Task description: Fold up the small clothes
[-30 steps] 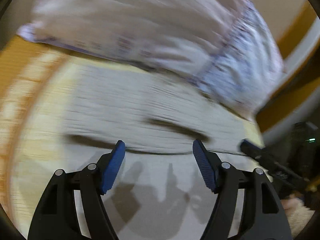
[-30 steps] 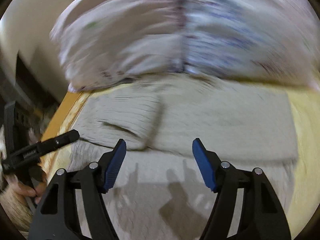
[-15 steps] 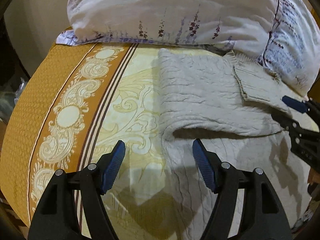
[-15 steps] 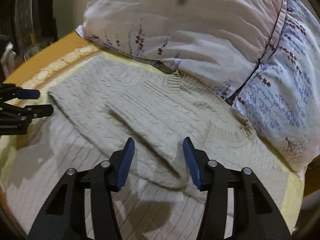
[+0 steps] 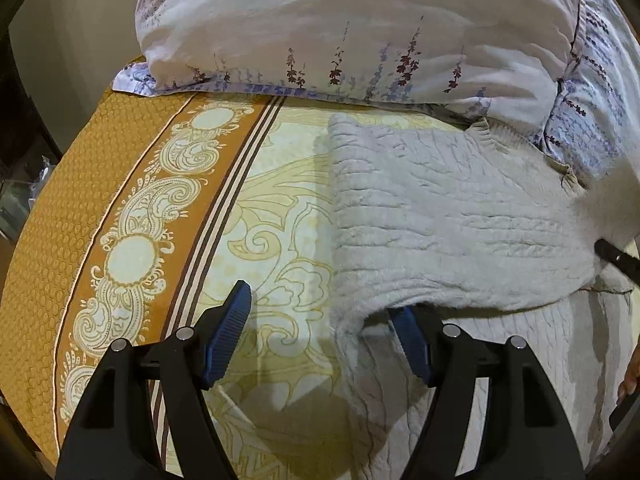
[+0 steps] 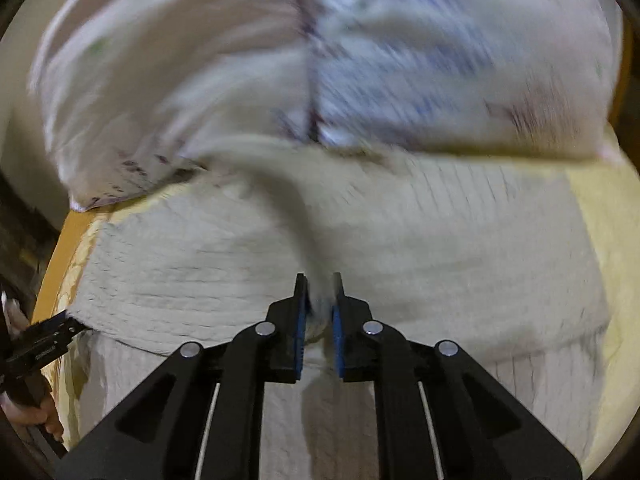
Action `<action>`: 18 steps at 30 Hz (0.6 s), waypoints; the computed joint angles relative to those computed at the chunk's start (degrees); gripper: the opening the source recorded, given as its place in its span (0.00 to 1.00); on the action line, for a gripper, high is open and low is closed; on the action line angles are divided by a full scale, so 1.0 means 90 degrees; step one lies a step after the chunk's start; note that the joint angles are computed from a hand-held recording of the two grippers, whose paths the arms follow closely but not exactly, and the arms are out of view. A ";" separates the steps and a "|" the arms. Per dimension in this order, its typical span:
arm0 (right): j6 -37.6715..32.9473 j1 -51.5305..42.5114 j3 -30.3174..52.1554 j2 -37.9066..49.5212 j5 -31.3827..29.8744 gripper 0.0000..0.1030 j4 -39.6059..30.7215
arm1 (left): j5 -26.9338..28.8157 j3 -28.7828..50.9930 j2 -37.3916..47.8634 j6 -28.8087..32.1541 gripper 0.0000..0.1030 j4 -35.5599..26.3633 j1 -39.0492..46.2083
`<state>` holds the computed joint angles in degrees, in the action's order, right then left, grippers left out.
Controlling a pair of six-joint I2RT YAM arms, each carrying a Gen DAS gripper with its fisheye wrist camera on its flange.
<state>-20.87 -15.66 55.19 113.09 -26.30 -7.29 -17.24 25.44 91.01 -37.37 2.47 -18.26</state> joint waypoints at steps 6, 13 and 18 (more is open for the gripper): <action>0.0652 -0.0396 0.0623 0.0533 -0.0374 0.27 -0.0203 | -0.0027 0.0052 0.0099 -0.0010 0.68 0.0011 0.0033; 0.0833 -0.0588 0.1200 0.0862 -0.0577 0.07 -0.0396 | -0.0141 0.0126 0.0248 -0.0111 0.68 -0.0008 0.0035; 0.0684 -0.0864 0.0399 -0.0258 -0.1652 0.07 0.0374 | -0.0174 0.0229 0.0332 -0.0205 0.68 -0.0088 0.0030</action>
